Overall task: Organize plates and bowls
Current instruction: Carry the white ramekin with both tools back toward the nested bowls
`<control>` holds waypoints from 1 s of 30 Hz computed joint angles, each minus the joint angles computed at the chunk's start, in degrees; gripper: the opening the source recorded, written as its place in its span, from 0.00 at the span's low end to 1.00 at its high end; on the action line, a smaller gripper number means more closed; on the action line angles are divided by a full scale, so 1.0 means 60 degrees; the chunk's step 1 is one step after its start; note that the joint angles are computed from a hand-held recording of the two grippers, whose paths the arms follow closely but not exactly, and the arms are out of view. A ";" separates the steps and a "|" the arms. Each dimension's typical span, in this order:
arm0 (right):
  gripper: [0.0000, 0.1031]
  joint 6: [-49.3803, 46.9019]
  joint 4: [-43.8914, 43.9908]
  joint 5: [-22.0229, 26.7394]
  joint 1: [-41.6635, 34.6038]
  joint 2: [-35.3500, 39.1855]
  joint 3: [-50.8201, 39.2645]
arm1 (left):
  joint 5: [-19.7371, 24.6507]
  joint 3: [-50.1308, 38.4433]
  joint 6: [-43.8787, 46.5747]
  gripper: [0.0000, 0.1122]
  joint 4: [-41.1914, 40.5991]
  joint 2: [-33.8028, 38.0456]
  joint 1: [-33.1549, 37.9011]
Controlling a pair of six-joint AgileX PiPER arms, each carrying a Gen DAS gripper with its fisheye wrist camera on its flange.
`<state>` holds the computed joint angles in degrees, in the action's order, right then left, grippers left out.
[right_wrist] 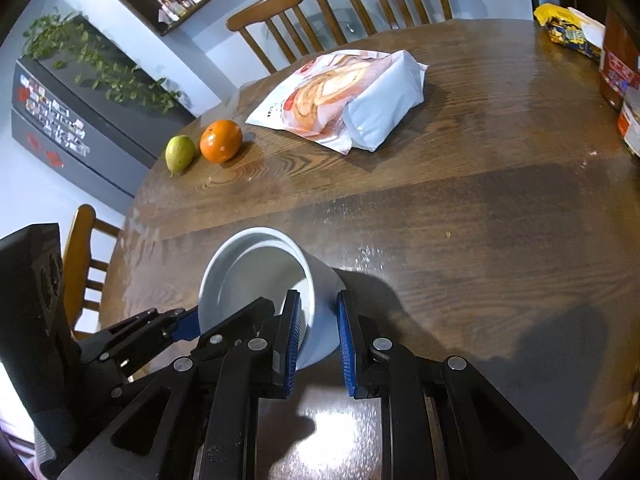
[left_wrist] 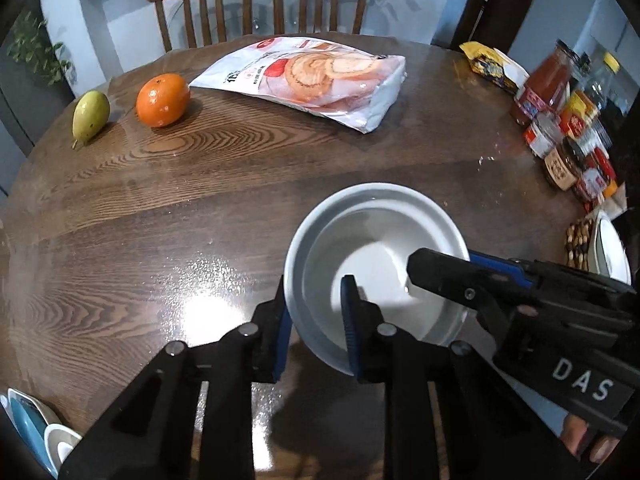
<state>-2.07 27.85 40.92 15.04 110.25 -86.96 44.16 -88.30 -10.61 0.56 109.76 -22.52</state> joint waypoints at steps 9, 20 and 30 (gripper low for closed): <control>0.20 0.0069 0.0114 -0.0850 0.0193 -0.1153 0.1776 | -0.0642 0.1464 0.0070 0.16 -0.0057 -0.0958 -0.0279; 0.20 0.0298 0.0212 -0.1464 0.0407 -0.2290 0.3192 | -0.1084 0.2544 -0.0389 0.16 0.0591 -0.1898 -0.0790; 0.20 0.1108 -0.0322 -0.1940 0.0848 -0.3314 0.4042 | -0.1305 0.3453 -0.0954 0.16 0.1282 -0.2980 -0.1135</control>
<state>4.58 25.92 29.28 20.13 90.37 -62.71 36.33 -67.59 -16.33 8.25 91.88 -29.32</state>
